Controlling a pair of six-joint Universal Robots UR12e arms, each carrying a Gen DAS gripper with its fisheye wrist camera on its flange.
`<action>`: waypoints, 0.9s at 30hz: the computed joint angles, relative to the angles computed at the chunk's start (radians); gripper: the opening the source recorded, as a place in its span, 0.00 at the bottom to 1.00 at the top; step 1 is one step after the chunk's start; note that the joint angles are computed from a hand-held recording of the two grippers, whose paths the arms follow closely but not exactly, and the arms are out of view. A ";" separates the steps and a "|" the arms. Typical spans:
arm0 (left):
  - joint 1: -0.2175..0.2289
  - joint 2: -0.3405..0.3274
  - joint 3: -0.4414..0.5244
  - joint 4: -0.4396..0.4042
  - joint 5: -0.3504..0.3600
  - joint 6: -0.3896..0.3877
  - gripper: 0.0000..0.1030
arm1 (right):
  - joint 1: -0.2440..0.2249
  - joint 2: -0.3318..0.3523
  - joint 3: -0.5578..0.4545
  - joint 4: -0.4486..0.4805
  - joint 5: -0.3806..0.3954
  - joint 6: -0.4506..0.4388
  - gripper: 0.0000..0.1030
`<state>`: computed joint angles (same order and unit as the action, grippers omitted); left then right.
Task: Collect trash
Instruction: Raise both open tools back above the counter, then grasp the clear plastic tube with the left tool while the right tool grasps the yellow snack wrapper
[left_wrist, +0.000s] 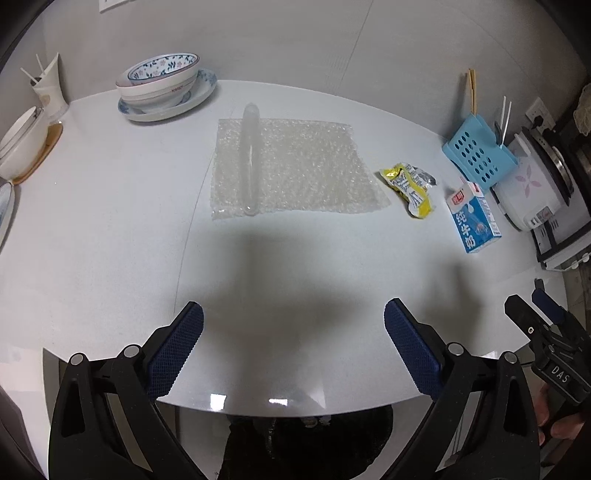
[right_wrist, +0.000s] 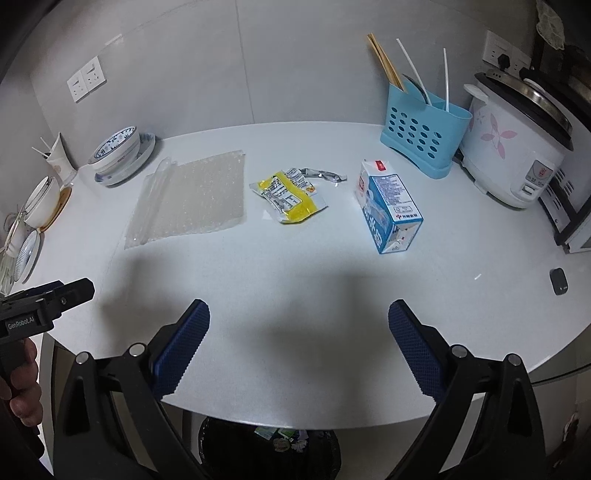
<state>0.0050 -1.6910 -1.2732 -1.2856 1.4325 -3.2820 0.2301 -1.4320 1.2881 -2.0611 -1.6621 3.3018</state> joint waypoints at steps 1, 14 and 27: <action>0.006 -0.014 0.015 -0.005 -0.003 0.001 0.93 | 0.000 0.012 -0.014 0.005 -0.002 -0.002 0.91; 0.043 -0.239 0.273 -0.132 0.026 0.038 0.87 | -0.008 0.242 -0.286 0.140 -0.014 0.003 0.91; 0.027 -0.408 0.471 -0.256 0.081 0.121 0.76 | -0.028 0.406 -0.485 0.309 0.004 0.031 0.91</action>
